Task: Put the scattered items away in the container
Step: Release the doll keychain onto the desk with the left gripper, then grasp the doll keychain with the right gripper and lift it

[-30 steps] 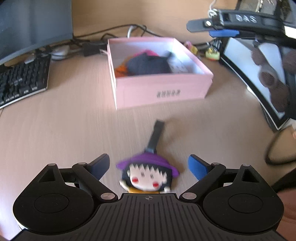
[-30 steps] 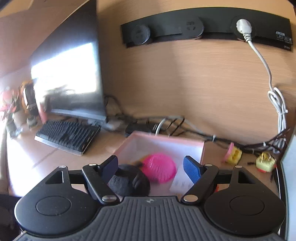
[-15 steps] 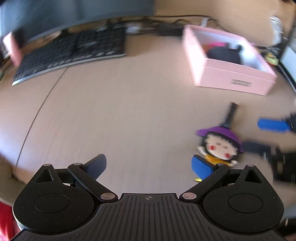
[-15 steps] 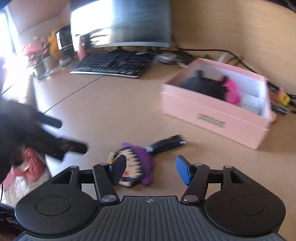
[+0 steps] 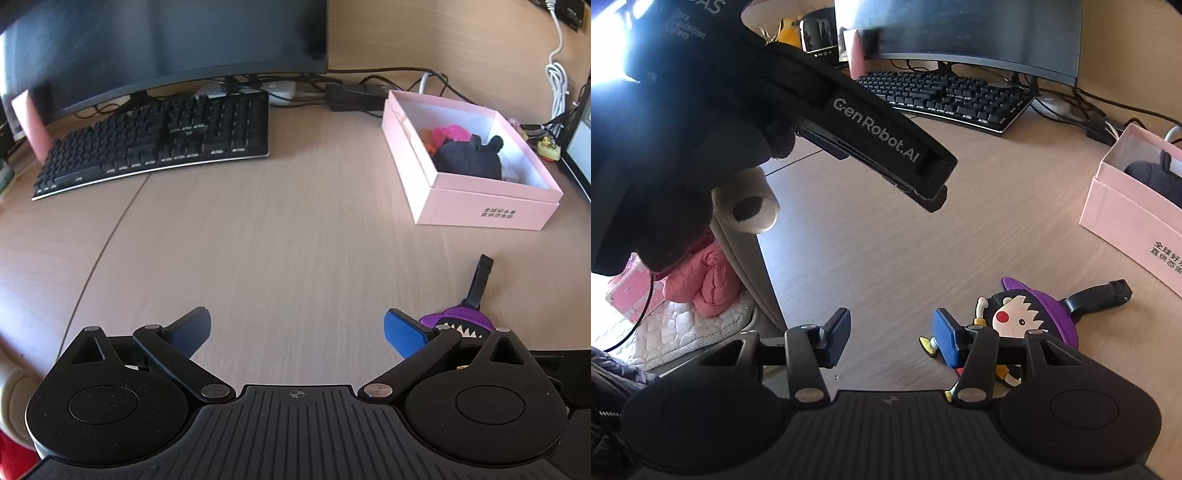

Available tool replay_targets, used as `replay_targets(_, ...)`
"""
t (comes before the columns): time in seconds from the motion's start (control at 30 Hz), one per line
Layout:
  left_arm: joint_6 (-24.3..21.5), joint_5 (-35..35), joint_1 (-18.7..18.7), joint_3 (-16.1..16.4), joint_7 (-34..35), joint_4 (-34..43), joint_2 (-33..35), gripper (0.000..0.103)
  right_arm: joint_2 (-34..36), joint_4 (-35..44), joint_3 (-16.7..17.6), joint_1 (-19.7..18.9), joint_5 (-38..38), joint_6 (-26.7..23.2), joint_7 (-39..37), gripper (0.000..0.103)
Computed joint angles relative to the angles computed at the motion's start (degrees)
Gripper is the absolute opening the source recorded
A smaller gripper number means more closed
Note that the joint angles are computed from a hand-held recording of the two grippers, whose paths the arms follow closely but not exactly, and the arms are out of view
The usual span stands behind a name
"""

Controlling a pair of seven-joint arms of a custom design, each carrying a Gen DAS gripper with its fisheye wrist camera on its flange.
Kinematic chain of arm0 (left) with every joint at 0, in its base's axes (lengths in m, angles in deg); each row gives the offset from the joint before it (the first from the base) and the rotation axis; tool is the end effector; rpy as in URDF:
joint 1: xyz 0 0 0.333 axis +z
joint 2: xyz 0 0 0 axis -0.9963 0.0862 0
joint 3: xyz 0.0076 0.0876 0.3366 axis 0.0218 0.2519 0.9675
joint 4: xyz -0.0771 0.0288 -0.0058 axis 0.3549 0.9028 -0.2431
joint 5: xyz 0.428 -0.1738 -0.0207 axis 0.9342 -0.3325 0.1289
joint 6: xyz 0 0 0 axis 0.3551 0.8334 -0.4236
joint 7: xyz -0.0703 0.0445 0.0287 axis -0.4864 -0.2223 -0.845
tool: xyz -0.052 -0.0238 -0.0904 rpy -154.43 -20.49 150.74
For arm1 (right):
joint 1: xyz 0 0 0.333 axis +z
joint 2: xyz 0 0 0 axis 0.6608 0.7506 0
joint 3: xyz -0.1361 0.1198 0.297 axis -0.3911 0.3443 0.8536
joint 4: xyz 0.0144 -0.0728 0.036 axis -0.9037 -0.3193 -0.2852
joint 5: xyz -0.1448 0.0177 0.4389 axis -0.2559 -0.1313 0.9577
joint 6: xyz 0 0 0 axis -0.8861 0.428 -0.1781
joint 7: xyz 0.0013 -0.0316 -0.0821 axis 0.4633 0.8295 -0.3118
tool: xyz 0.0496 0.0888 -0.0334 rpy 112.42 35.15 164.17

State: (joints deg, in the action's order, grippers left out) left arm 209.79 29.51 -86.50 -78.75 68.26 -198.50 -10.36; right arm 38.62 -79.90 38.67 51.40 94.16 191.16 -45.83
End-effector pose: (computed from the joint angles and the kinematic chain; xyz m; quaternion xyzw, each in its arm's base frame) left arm 0.6796 -0.0792 0.5031 -0.7077 0.6389 -0.1868 0.2369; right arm 0.6593 0.1955 0.4684 -0.8907 0.2572 -0.0234 0.3740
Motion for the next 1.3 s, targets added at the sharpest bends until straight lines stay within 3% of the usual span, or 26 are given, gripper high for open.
replay_targets(0.13,0.2,-2.3,0.1,-0.1,1.6,-0.1,0.6,0.103,-2.9,-3.6,-0.8,0.5,-4.7,5.4,0.6,0.048)
replay_targets(0.27,1.1,-7.1,0.4,-0.4,4.1,-1.3,0.1,0.103,-7.2,-10.3,-2.4,0.8,-12.9,18.9,4.4,0.048)
replay_targets(0.3,1.2,-8.2,0.4,-0.5,4.5,-1.4,0.1,0.103,-8.1,-10.9,-3.0,0.7,-12.5,20.0,5.6,0.048)
replay_targets(0.43,1.3,-12.8,0.4,-0.9,6.8,-1.5,0.4,0.103,-8.3,-10.4,-4.4,0.9,-8.6,23.1,16.2,0.056)
replay_targets(0.6,1.0,-14.2,-0.3,-1.1,9.3,-1.2,1.1,0.103,-5.1,-9.7,-3.0,1.7,-13.2,27.8,30.9,0.057)
replay_targets(0.67,1.3,-13.7,-0.5,-0.9,9.0,-1.4,1.1,0.103,-4.0,-9.7,-2.4,2.0,-16.7,30.7,36.1,0.066)
replay_targets(0.73,0.5,-13.3,-0.7,-0.8,8.3,-1.3,1.2,0.103,-2.7,-9.1,-2.0,1.6,-17.6,31.7,39.7,0.075)
replay_targets(0.9,-1.1,-12.3,-0.9,-0.8,8.4,-0.9,1.3,0.103,-0.6,-7.6,0.2,0.2,-15.9,31.7,41.2,0.077)
replay_targets(1.03,-1.0,-11.4,-1.0,-0.6,7.6,-1.0,1.3,0.103,0.4,-7.5,0.3,0.9,-23.5,34.0,45.8,0.080)
replay_targets(1.2,-1.4,-10.8,-0.9,-0.6,7.1,-1.3,1.0,0.103,1.3,-6.7,1.3,0.1,-28.6,34.4,49.1,0.079)
replay_targets(1.3,-1.6,-11.2,-0.8,-0.7,7.4,-1.6,0.8,0.103,1.4,-7.0,1.1,0.2,-31.9,35.3,51.2,0.071)
